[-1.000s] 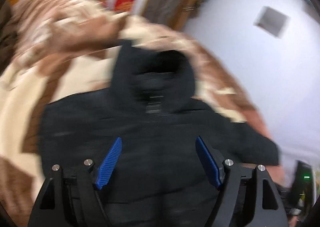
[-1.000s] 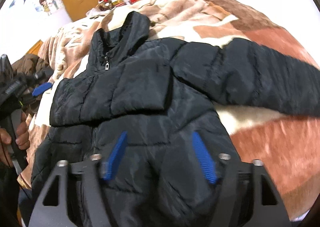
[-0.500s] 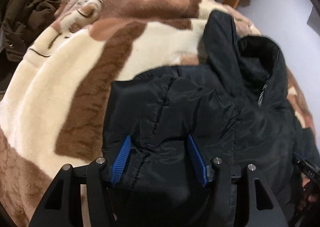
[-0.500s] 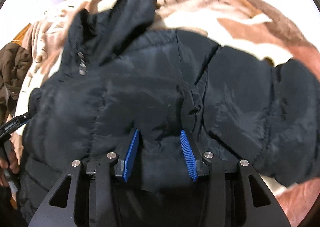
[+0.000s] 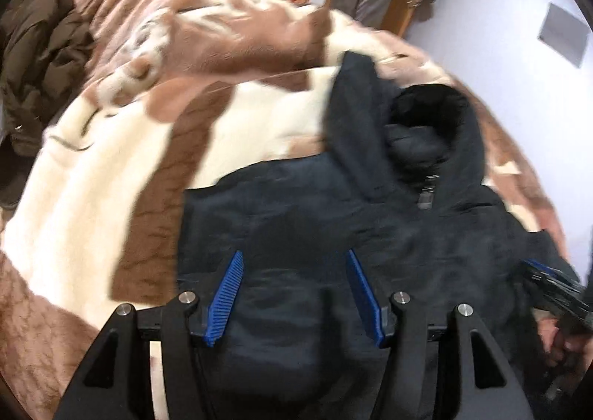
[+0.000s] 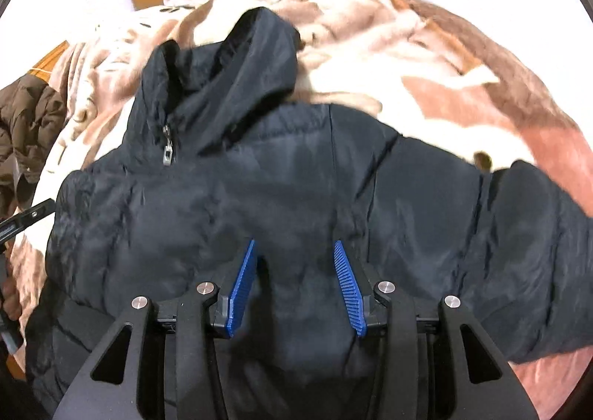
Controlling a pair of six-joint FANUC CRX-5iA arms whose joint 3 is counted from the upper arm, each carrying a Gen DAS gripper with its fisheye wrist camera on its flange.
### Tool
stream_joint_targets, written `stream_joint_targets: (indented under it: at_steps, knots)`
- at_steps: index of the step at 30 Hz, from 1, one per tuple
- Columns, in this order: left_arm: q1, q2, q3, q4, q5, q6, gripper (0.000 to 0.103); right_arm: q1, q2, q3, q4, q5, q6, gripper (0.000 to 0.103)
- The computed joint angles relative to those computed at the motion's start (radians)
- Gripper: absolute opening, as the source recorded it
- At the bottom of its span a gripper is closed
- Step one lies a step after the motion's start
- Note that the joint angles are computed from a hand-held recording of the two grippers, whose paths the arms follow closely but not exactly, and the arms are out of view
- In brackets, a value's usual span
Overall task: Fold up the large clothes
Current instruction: 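Lift the sleeve with the left tool and fold it across the jacket body, then open the left tool and move the right tool to the other sleeve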
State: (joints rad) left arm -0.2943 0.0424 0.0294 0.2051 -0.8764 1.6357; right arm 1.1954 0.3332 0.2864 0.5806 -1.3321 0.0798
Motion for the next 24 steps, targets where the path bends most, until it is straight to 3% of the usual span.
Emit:
stream_joint_targets:
  at_steps: [3, 6, 9, 11, 15, 18, 24]
  knots:
    - [-0.051, 0.042, 0.035, -0.025, -0.035, -0.015, 0.06, -0.029, 0.031, 0.019, -0.096, 0.002, 0.058, 0.044]
    - [-0.095, 0.126, 0.105, -0.104, -0.123, 0.031, 0.06, -0.03, -0.007, -0.035, -0.104, 0.055, 0.005, 0.044]
    - [-0.107, 0.134, 0.128, -0.132, -0.141, 0.08, 0.06, -0.008, -0.004, 0.0, -0.09, -0.003, 0.01, 0.044]
    - [-0.097, 0.115, 0.114, -0.094, -0.14, 0.07, 0.059, 0.032, -0.031, -0.032, -0.038, 0.0, -0.02, 0.044]
    - [-0.08, 0.011, -0.009, -0.009, -0.051, 0.023, 0.059, 0.091, -0.074, -0.111, 0.014, 0.03, -0.101, 0.044]
    - [-0.094, 0.02, -0.015, -0.06, -0.064, 0.046, 0.06, 0.081, -0.044, -0.097, -0.059, 0.03, -0.065, 0.044]
    - [-0.114, 0.048, 0.012, -0.105, -0.086, 0.097, 0.06, 0.065, -0.014, -0.052, -0.082, -0.009, -0.016, 0.044]
